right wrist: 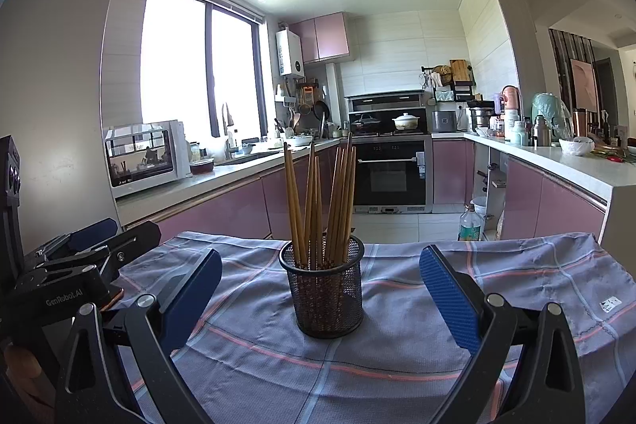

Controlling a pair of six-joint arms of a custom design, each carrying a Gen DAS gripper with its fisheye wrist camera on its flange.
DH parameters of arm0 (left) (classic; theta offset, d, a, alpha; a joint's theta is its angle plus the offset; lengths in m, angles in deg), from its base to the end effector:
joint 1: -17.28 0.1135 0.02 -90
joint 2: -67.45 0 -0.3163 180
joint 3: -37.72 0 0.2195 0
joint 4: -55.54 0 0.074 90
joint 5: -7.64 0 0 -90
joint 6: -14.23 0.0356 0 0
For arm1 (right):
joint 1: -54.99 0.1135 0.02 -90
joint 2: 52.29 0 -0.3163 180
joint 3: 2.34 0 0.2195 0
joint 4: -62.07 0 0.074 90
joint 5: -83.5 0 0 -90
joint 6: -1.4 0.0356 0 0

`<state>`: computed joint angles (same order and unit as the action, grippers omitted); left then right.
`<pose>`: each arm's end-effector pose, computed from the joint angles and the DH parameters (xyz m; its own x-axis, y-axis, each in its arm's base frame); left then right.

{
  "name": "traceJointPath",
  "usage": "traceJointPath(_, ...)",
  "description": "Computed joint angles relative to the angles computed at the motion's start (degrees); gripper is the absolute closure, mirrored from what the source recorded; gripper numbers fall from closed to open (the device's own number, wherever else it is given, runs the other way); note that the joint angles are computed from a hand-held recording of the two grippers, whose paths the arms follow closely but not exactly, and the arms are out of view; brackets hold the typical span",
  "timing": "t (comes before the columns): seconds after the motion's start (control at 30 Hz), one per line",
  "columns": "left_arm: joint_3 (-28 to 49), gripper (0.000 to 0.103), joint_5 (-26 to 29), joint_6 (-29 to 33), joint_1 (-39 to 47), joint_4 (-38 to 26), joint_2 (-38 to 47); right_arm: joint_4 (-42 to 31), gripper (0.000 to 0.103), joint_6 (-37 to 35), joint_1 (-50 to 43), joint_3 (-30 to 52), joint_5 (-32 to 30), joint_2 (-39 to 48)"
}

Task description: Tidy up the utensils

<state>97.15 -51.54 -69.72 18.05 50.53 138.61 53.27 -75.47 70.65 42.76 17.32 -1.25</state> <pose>0.2331 -0.0151 0.3381 -0.2359 0.0873 -0.9678 0.5067 0.8609 -0.0458 0.1411 0.0246 0.3096 -0.2092 0.1572 -0.9652 0.1814 0.9761 0.1196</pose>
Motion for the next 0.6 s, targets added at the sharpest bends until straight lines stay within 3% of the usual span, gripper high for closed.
traceJointPath(0.6, 0.01, 0.005, -0.15, -0.05, -0.32, -0.16, -0.05, -0.11, 0.007, 0.06, -0.19, -0.12, -0.14, -0.19)
